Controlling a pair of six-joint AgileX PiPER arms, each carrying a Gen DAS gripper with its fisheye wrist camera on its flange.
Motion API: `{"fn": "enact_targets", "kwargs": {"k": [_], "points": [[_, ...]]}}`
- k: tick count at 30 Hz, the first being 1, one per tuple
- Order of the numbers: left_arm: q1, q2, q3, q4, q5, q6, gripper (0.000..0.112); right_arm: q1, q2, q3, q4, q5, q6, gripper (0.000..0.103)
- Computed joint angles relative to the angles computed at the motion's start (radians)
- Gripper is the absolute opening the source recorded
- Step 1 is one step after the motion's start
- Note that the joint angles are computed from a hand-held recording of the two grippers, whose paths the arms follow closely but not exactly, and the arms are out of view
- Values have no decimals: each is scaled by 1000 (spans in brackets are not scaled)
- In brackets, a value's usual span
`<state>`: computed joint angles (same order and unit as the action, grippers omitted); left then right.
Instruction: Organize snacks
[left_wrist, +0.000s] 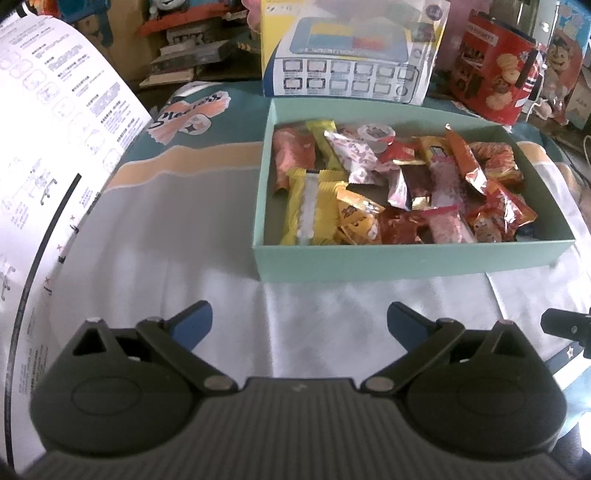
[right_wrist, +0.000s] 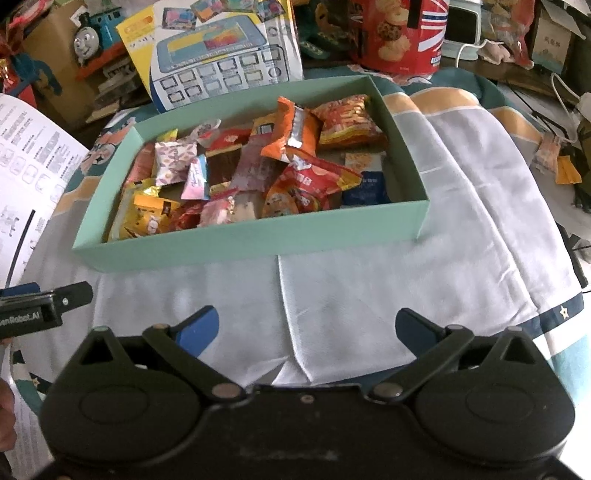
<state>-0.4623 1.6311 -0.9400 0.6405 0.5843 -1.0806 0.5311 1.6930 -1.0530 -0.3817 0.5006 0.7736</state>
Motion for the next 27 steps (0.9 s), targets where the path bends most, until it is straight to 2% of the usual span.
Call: {"fn": "enact_targets", "kwargs": {"k": [6,27], "points": [[10,14,-3,-3,-1,4,103,-4,20,-21,7,9,-27,103],[-2,4,23,40,16,-60,103,7,14,-6,-55,15,49,103]]}}
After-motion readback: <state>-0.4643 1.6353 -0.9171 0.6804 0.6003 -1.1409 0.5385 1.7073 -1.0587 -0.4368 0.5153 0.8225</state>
